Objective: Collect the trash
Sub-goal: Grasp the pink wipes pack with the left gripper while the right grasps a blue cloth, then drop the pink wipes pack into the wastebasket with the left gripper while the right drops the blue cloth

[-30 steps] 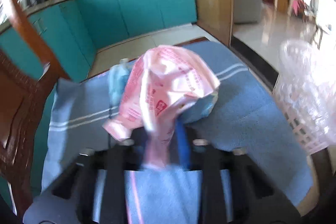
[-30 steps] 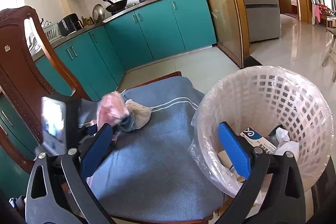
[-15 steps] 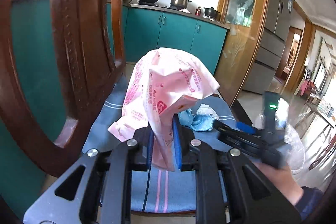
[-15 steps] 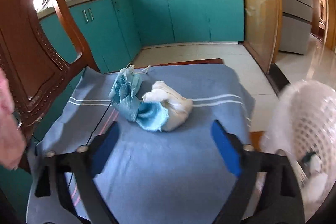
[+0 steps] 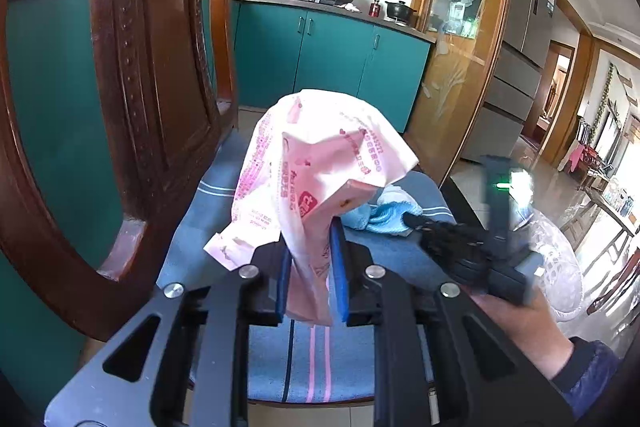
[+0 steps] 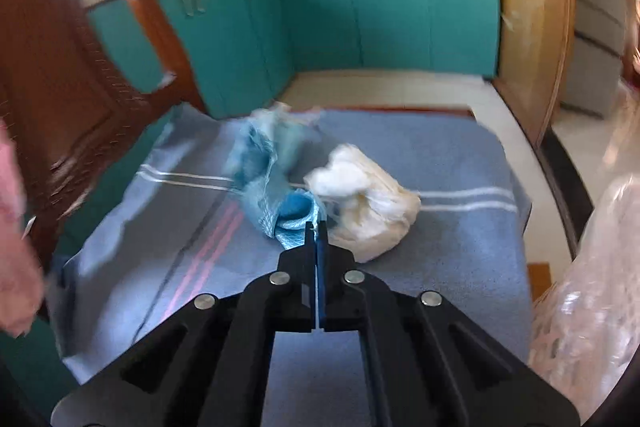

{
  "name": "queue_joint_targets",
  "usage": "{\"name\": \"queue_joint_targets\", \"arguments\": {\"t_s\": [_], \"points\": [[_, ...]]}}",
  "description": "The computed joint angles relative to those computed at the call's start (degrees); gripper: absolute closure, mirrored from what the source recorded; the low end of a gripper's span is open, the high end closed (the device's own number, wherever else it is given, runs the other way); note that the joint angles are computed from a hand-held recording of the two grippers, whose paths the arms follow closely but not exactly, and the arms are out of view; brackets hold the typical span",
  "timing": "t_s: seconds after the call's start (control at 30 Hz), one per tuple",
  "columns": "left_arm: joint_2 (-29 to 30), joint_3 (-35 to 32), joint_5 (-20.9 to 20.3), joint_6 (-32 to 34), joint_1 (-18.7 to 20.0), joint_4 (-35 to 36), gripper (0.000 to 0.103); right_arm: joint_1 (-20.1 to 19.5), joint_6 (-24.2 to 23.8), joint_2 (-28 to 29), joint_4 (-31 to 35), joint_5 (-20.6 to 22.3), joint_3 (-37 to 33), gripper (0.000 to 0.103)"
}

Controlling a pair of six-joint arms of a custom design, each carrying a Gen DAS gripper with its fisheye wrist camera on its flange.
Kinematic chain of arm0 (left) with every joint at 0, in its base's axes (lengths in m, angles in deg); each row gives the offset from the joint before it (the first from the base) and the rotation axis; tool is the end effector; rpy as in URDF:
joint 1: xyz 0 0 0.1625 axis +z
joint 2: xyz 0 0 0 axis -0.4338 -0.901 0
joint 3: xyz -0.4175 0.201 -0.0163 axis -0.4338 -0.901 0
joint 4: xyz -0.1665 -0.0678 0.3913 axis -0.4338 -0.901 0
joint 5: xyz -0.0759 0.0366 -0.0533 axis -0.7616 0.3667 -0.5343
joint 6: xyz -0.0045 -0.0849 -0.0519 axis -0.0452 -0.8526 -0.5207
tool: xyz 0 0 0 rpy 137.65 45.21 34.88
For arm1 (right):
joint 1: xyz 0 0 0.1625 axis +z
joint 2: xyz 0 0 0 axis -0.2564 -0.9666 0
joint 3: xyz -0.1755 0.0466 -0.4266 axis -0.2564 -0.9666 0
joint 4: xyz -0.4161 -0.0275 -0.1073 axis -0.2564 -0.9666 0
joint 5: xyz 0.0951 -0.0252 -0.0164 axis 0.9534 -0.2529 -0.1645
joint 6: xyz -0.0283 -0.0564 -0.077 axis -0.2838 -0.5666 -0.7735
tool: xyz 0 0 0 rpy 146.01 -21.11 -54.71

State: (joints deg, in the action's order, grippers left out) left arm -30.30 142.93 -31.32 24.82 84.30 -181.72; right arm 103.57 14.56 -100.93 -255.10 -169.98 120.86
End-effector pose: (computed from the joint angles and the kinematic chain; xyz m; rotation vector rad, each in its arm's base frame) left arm -0.3038 -0.8207 0.1054 1.0202 2.5054 -0.9428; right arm 0.0670 -0.8429 0.2387 0.1203 -2.1751 1.1961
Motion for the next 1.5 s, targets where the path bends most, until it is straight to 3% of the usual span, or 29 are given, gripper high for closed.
{"name": "queue_joint_targets", "arguments": {"t_s": [0.3, 0.5, 1.3, 1.5], "points": [[-0.9, 1.1, -0.8, 0.4, 0.1, 1.8, 0.082, 2.5, 1.4, -12.8, -11.1, 9.5, 19.1, 0.102], [-1.6, 2.4, -2.3, 0.0, -0.5, 4.5, 0.082, 2.9, 1.7, -16.3, -14.8, 9.9, 25.8, 0.102], [-0.4, 2.2, 0.0, 0.7, -0.8, 5.3, 0.083, 3.1, 0.8, -15.9, -14.9, 9.9, 26.4, 0.102], [-0.2, 1.9, -0.2, 0.7, -0.7, 5.7, 0.083, 2.8, 1.3, -17.3, -18.4, 9.3, 27.2, 0.102]]}}
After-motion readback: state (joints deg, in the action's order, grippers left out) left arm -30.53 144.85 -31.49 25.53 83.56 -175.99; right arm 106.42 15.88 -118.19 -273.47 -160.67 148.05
